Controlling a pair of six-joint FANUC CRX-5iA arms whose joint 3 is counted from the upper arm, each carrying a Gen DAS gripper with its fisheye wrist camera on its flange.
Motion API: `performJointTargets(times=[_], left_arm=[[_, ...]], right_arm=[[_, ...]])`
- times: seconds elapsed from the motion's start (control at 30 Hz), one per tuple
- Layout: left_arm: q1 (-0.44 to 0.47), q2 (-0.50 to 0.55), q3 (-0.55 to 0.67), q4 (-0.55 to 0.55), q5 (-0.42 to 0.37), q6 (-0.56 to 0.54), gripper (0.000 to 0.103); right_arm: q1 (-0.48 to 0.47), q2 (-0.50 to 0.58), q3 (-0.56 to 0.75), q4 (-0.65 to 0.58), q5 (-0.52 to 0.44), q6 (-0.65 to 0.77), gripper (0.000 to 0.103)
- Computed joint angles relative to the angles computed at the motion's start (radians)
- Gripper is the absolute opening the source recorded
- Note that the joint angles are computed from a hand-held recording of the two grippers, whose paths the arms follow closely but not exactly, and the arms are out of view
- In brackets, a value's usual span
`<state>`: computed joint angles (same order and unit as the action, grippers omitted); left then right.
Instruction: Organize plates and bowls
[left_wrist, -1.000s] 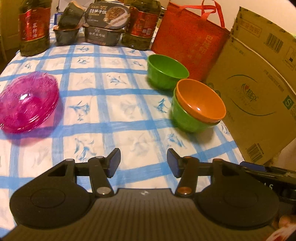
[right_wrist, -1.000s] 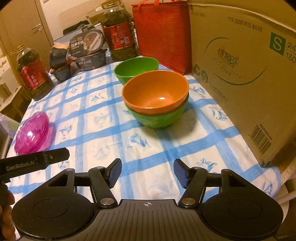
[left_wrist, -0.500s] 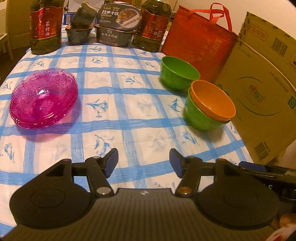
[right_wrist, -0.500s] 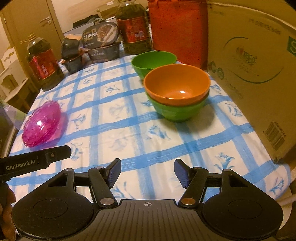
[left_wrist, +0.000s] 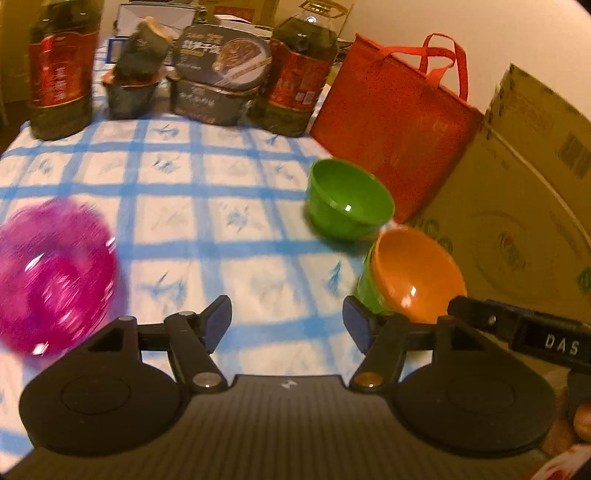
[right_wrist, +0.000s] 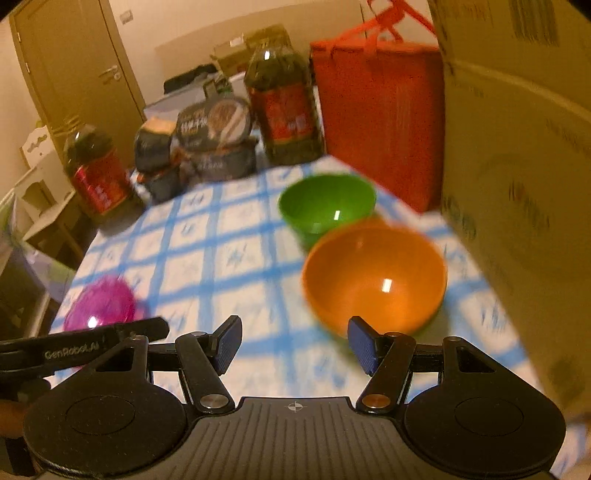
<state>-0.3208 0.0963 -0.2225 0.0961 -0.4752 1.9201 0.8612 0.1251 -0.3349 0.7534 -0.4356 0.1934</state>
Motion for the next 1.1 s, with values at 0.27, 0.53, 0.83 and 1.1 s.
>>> performJointTargets(times=[0.27, 0.53, 0.83, 1.1], left_arm=[[0.024, 0.215, 0.226, 0.047, -0.007, -0.091, 0.063], [0.032, 0.416, 0.457, 0.006, -0.061, -0.085, 0.063], [0.043, 0.577, 0.616, 0.087, -0.080, -0.143, 0.047], [0.047, 0.660, 0.704, 0.134, -0.117, -0.202, 0.031]], right_arm=[[-0.128, 0.169, 0.254, -0.225, -0.028, 0.347, 0.063], [-0.227, 0.378, 0.585, -0.544, -0.160, 0.718, 0.063], [-0.312, 0.588, 0.924, -0.790, -0.357, 0.939, 0.063], [-0.342, 0.706, 1.110, -0.858, -0.495, 0.992, 0.043]])
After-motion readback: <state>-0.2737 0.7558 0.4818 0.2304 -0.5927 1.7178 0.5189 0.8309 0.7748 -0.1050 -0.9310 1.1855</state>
